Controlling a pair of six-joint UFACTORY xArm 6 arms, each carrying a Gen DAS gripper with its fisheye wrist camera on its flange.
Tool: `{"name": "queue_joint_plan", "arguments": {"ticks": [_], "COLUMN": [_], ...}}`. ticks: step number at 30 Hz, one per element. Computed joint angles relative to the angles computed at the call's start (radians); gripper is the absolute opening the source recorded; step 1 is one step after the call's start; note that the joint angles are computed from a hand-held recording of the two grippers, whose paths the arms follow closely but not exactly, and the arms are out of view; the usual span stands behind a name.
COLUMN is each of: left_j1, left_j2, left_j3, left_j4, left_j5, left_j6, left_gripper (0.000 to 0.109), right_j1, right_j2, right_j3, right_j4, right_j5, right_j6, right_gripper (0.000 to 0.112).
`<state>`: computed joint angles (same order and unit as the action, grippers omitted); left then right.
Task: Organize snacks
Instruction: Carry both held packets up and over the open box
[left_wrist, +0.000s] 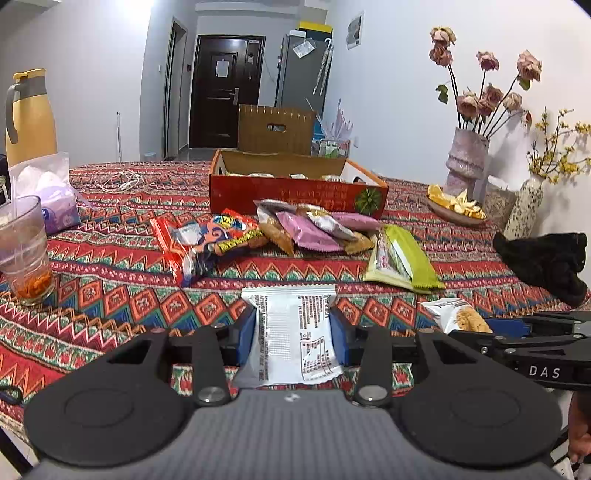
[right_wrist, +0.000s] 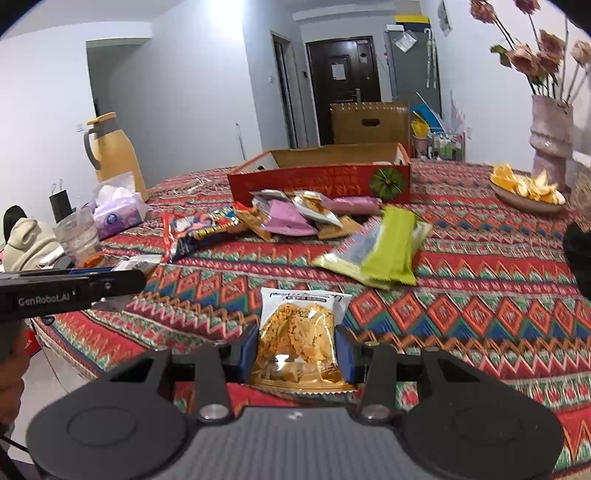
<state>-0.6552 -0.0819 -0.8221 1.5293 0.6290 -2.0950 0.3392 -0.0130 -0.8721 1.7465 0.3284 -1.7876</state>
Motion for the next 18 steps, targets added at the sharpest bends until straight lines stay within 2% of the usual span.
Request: {"name": "queue_joint_plan", "arguments": {"ticks": [8,18], "left_j1": [0.076,0.212], "left_j2": [0.039,0.196], "left_j3": [-0.070,-0.306], "left_j4": [0.052,0.085], "left_j5": [-0.051,-0.167], "left_j6": [0.018,0.118], "left_gripper": [0.042,0.042], "right_j1": [0.015,0.021], "right_j2": [0.078,0.302], "right_j3": [-0.121,-0.435], "right_j4": [-0.007,-0.117], "right_j5": [-0.018,-0.050], "right_j6": [0.016,0.092], "right_gripper": [0.043,0.043]}}
